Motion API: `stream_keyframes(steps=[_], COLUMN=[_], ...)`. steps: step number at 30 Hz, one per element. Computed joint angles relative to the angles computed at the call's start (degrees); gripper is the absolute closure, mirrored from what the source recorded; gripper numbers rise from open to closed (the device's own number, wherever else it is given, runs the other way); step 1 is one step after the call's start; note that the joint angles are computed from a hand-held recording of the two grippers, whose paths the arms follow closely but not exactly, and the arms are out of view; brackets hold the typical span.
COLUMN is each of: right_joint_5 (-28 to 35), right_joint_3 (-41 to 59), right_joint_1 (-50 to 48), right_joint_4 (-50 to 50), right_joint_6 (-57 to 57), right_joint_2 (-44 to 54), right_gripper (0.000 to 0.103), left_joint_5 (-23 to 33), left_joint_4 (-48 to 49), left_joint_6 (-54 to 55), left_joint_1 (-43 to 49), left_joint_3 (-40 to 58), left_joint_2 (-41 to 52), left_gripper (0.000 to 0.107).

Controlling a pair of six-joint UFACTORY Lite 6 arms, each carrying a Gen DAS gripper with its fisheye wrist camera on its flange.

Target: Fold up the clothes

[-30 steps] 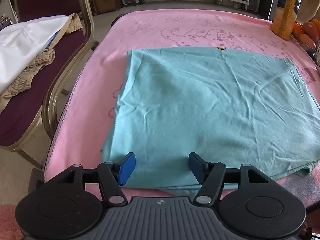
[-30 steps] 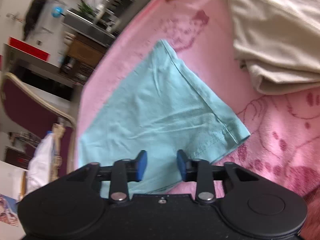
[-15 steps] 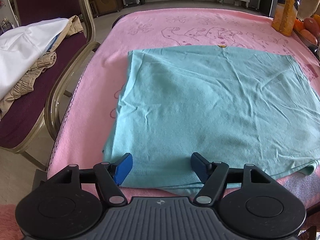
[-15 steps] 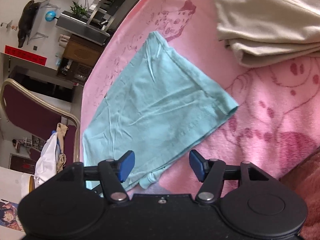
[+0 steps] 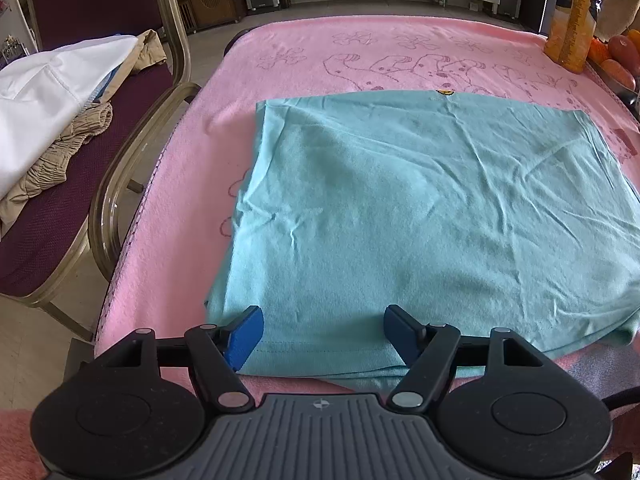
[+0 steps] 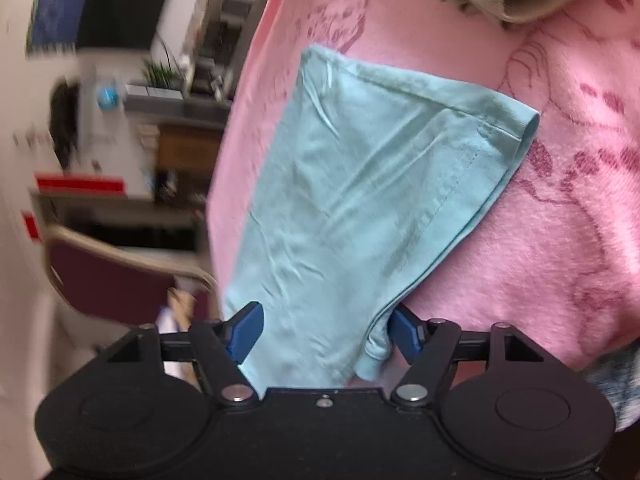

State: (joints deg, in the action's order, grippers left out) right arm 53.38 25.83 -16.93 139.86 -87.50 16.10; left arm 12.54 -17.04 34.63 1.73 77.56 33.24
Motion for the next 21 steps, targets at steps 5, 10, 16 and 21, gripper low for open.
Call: stream_keyframes(steps=[5, 10, 16, 21], right_joint_5=[-0.3, -0.4, -4.6, -9.7], right_joint_3=[-2.8, 1.5, 0.6, 3.5], right_joint_1=[0.7, 1.1, 2.9, 3.9], right_joint_4=[10.9, 6.3, 26.9, 30.3], right_joint_6=[-6.8, -4.5, -15.7, -20.4], right_joint_2=[-2.5, 2.6, 1.6, 3.1], right_gripper=[0.041, 0.054, 0.074, 0.096], left_joint_5=[0.6, 0.9, 2.1, -0.4], left_joint_4=[-0.9, -2.4, -4.6, 0.4], left_joint_6=[0.7, 2.7, 5.3, 1.4], left_joint_1=[0.3, 0.6, 1.2, 2.9], left_joint_3=[0.3, 0.1, 0.8, -1.7], left_joint_2=[0.1, -0.1, 0.3, -3.8], left_gripper=[0.035, 0.035, 0.034, 0.05])
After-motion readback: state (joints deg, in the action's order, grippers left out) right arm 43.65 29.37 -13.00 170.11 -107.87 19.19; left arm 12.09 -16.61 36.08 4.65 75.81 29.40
